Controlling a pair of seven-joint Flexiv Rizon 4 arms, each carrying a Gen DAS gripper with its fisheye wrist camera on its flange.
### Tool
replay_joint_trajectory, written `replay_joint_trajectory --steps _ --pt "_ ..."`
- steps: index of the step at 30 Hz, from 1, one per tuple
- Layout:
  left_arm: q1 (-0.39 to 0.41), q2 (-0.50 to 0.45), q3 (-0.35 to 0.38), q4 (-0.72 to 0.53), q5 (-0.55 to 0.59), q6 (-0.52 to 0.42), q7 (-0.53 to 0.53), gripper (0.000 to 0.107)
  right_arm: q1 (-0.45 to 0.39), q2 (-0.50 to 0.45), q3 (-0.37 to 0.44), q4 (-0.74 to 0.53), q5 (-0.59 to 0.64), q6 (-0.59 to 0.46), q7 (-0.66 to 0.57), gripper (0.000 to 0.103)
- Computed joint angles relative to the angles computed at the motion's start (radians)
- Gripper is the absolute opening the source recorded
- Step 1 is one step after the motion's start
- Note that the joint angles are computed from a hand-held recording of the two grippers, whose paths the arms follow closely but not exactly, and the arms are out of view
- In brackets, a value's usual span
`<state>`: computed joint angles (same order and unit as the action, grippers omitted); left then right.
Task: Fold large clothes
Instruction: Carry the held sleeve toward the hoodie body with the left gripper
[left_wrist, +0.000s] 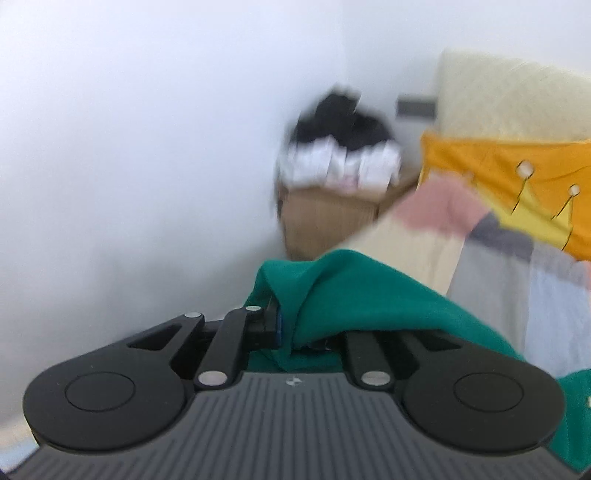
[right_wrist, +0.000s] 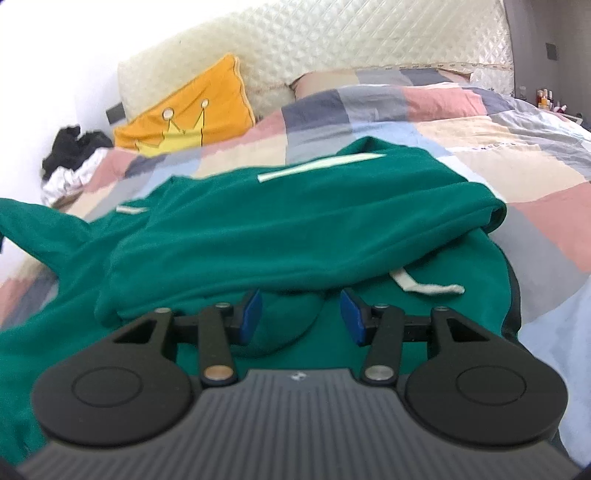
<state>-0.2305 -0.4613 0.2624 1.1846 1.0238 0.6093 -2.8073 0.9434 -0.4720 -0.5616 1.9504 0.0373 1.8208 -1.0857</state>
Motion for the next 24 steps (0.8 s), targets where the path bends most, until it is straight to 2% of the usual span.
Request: replay_joint_trajectory --steps 5,11,14,18,20,22,24 --pt "-0.105 -0.022 -0.006 -0.140 0.144 -0.036 0.133 0.013 -0.043 0.014 0.048 -0.006 0.029 0.038 0.001 0.051" --pt "-0.219 -0.114 -0.017 -0.344 0.190 0.005 0.266 0.013 -0.094 0.041 0.110 -0.003 0.091 0.079 -0.018 0.051" --pt "-0.248 -0.174 -0.035 -0.440 0.159 0.089 0.330 0.013 -0.131 0.050 0.153 -0.008 0.123 0.089 -0.019 0.051" --pt "-0.272 -0.285 -0.086 -0.587 0.060 0.140 0.445 0.013 -0.155 0.054 0.177 -0.014 0.165 0.104 -0.012 0.051" --pt "-0.289 -0.359 -0.097 -0.668 0.035 0.184 0.473 0.013 -0.233 0.063 0.262 -0.022 0.165 0.126 0.012 0.051" --pt "-0.297 -0.440 -0.122 -0.760 -0.016 0.189 0.525 0.013 -0.315 0.068 0.346 -0.029 0.154 0.154 0.027 0.051" --pt "-0.299 -0.544 -0.161 -0.889 -0.086 0.149 0.580 0.013 -0.334 0.070 0.356 -0.035 0.166 0.164 0.018 0.051"
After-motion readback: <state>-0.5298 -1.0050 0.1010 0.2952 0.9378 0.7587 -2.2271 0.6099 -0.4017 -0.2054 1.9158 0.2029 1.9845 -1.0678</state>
